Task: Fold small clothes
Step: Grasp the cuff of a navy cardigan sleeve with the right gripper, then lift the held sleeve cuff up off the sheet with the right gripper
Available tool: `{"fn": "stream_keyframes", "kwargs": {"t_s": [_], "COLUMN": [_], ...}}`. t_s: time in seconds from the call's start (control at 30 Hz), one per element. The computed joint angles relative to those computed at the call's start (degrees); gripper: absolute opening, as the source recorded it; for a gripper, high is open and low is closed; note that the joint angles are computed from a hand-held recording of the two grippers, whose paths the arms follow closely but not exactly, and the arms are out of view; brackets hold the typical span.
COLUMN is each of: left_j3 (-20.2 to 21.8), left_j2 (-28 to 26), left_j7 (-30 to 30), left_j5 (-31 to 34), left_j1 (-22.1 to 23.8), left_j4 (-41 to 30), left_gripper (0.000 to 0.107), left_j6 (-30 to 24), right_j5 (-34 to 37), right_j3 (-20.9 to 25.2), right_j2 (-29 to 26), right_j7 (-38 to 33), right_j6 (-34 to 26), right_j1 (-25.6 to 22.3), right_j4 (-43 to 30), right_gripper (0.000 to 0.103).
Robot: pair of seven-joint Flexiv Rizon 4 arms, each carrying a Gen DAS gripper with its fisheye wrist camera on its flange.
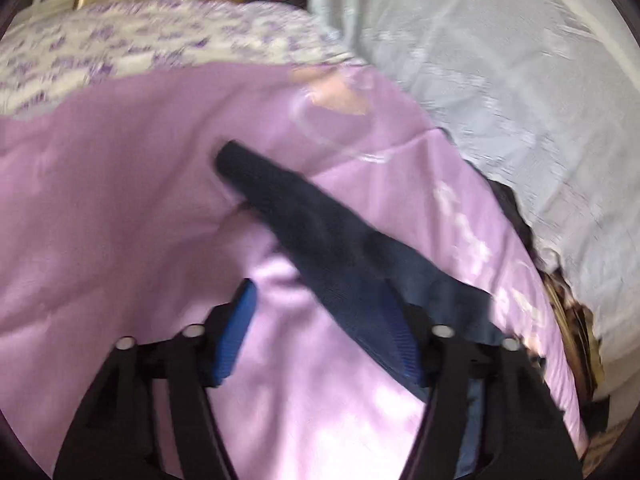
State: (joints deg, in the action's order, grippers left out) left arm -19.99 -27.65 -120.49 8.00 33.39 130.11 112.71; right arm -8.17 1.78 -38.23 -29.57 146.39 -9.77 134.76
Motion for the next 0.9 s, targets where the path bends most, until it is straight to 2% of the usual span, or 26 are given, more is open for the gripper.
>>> {"fn": "stream_keyframes", "kwargs": {"t_s": [0.03, 0.07, 0.13, 0.2, 0.23, 0.3, 0.37, 0.43, 0.5, 0.6, 0.63, 0.67, 0.7, 0.73, 0.77, 0.8, 0.87, 0.9], "left_j3": [-1.0, -2.0, -4.5, -12.6, -16.1, -18.3, -14.9, -12.0, -8.2, 2.0, 6.4, 10.0, 14.5, 17.1, 17.9, 16.8, 15.2, 13.2], "left_j2": [1.1, 2.5, 4.2, 3.4, 1.6, -1.6, -4.9, -8.9, -13.1, -17.3, -18.4, -19.5, -19.5, -18.9, -18.6, -18.3, -17.8, -17.7], "left_j7": [0.0, 0.0, 1.3, 6.4, 7.3, 11.0, 5.4, 3.2, 1.5, 4.9, 7.6, 11.7, 12.1, 11.8, 13.3, 14.3, 16.7, 18.3], "left_j5": [0.8, 1.9, 4.9, 5.6, 8.4, 7.8, 16.1, 21.4, 25.5, 21.5, 16.5, 9.8, 6.8, 6.1, 4.4, 4.0, 1.3, -0.7], "left_j1": [-0.3, -1.0, -3.2, -1.7, -2.2, -7.1, -15.1, -23.1, -31.1, -43.1, -47.1, -50.2, -53.5, -55.4, -56.1, -55.3, -53.9, -52.2], "left_j4": [0.6, 1.0, 0.0, -2.6, -6.1, -11.9, -21.2, -30.6, -39.9, -47.5, -48.6, -48.4, -47.2, -45.7, -44.9, -44.4, -43.2, -42.1], "left_gripper": [0.085, 0.091, 0.095, 0.098, 0.098, 0.098, 0.098, 0.098, 0.098, 0.098, 0.098, 0.099, 0.099, 0.099, 0.099, 0.099, 0.098, 0.098], "left_j6": [1.0, 1.8, 0.9, -4.1, -8.3, -15.0, -21.9, -29.6, -37.4, -43.9, -45.6, -45.5, -42.5, -39.9, -39.1, -39.2, -38.8, -37.9], "right_j5": [-0.7, -1.1, -0.5, 1.2, 2.0, 4.1, 6.5, 6.4, 5.7, 12.3, 16.5, 22.6, 26.2, 30.0, 31.1, 29.2, 27.3, 26.1], "right_j3": [0.0, 0.1, -0.2, -1.5, -2.5, -3.2, -3.7, -4.2, -4.5, -7.8, -10.2, -12.7, -14.2, -14.7, -14.4, -13.2, -12.4, -11.7], "right_j2": [-1.1, -2.3, -4.2, -4.9, -5.2, -5.8, -6.9, -8.1, -9.0, -7.2, -5.7, -3.7, -2.9, -2.1, -1.9, -2.0, -1.7, -1.5], "right_j7": [1.8, 3.4, 5.3, 5.3, 4.9, 4.6, 4.7, 3.9, 2.3, -4.5, -8.6, -13.7, -15.1, -15.5, -14.8, -13.7, -13.3, -13.3], "right_j6": [-0.7, -1.0, -1.2, -2.8, -4.2, -5.8, -6.6, -7.2, -6.1, -3.8, -4.1, -6.6, -8.9, -13.5, -18.8, -22.2, -23.1, -22.5], "right_j1": [-1.5, -2.7, -3.5, -2.6, -2.0, -1.3, -0.9, -1.3, -1.3, 3.6, 6.9, 10.7, 12.9, 14.2, 13.9, 12.2, 10.7, 9.8], "right_j4": [-1.9, -3.5, -6.4, -8.9, -10.3, -12.4, -14.4, -16.1, -17.4, -16.8, -16.2, -15.7, -15.2, -15.1, -15.3, -15.6, -16.0, -16.1], "right_gripper": [0.077, 0.074, 0.062, 0.057, 0.053, 0.045, 0.032, 0.012, 0.012, 0.011, 0.011, 0.010, 0.010, 0.010, 0.011, 0.011, 0.011, 0.020]}}
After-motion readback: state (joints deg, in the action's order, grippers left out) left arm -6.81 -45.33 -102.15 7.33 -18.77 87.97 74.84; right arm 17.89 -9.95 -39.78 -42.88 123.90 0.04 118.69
